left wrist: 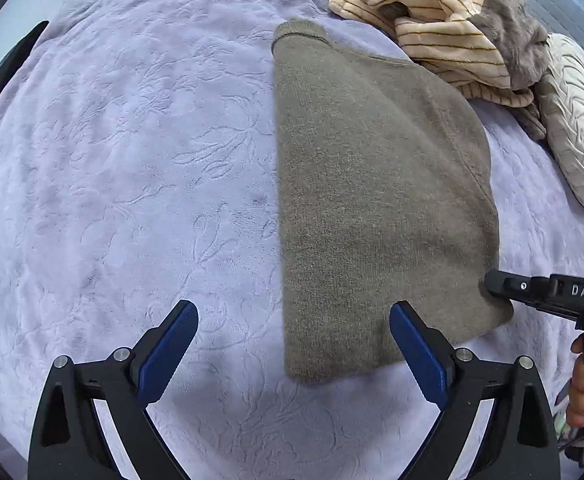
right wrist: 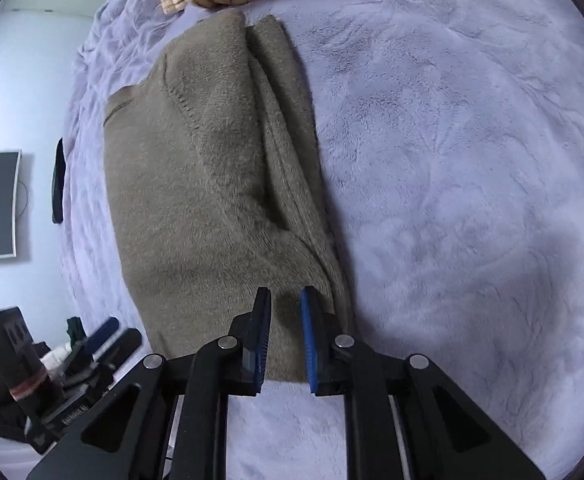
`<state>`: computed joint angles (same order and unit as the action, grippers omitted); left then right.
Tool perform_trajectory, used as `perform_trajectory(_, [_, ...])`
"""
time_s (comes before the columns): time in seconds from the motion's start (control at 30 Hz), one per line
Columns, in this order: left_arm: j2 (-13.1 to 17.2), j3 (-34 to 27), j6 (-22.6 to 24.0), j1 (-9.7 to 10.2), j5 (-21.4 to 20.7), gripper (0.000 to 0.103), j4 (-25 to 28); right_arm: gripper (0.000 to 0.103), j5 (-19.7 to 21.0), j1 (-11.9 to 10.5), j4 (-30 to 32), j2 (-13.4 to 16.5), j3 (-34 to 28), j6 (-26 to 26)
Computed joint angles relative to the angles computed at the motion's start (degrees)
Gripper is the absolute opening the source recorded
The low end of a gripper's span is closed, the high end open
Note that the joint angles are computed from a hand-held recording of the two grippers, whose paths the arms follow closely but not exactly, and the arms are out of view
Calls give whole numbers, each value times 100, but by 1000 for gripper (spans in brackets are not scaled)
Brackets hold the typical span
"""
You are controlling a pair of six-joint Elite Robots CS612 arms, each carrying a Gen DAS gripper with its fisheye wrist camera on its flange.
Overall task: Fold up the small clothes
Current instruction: 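Grasp the folded edge with the right gripper and lay it flat, then release, then move both open grippers to the other side edge of the sweater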
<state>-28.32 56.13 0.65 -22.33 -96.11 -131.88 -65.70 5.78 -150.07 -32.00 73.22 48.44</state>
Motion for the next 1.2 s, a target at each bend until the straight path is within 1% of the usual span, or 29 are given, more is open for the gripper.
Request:
perform_trajectory(0.03, [11,-19,-20,1,13,96,41,18,-26,17,86,-28,4,-131])
perform_trajectory(0.1, [37,-79,-34,-4,61,96,169,19,-75,47,246,-55,-20,-314])
perform_trajectory(0.23, [31,-77,-54,-3,94,96,166,22,-216,73,288,-83,-60,-254])
perform_trajectory(0.27, [29,-75,-60,-3,118,96,177,26,-407,96,343,-115,-54,-231])
perform_trajectory(0.3, [19,-67,-63,-2,140,96,185,36,-753,138,627,-150,-114,-274])
perform_trajectory(0.33, [17,-64,-72,-3,165,96,197,68,-1284,201,1150,-161,-252,-351])
perform_trajectory(0.37, [18,-69,-85,-3,188,96,229,79,-1616,223,1432,-187,-284,-364])
perform_trajectory(0.4, [17,-75,-93,0,194,96,254,79,-1709,217,1475,-226,-249,-291])
perform_trajectory(0.43, [6,-55,-113,4,193,96,259,79,-1600,188,1277,-270,-130,-203])
perform_trajectory(0.47, [9,-62,-123,4,194,96,285,79,-1380,136,978,-336,54,-48])
perform_trajectory(0.5, [12,-68,-126,2,195,96,309,79,-1321,117,858,-381,148,9])
perform_trajectory(0.6, [18,-77,-120,-25,248,96,387,79,-1355,106,804,-465,270,-80])
perform_trajectory(0.73, [23,-85,-76,-38,230,96,438,79,-1190,79,644,-491,350,-73])
perform_trajectory(0.87, [78,-178,-39,-37,121,96,600,79,-1125,99,575,-472,324,-150])
perform_trajectory(1.0, [122,-225,-151,-3,-42,96,670,81,-1217,146,567,-452,239,-348])
perform_trajectory(1.03, [121,-207,-203,9,-84,96,653,83,-1264,157,569,-453,223,-406])
perform_trajectory(1.1, [118,-183,-307,31,-155,96,599,89,-1347,178,603,-400,103,-491])
perform_trajectory(1.13, [110,-164,-339,38,-169,96,572,99,-1375,184,606,-396,83,-530])
perform_trajectory(1.17, [108,-155,-368,48,-177,96,555,103,-1418,193,607,-385,51,-568])
perform_trajectory(1.2, [109,-154,-391,61,-195,96,547,103,-1452,195,568,-390,60,-586])
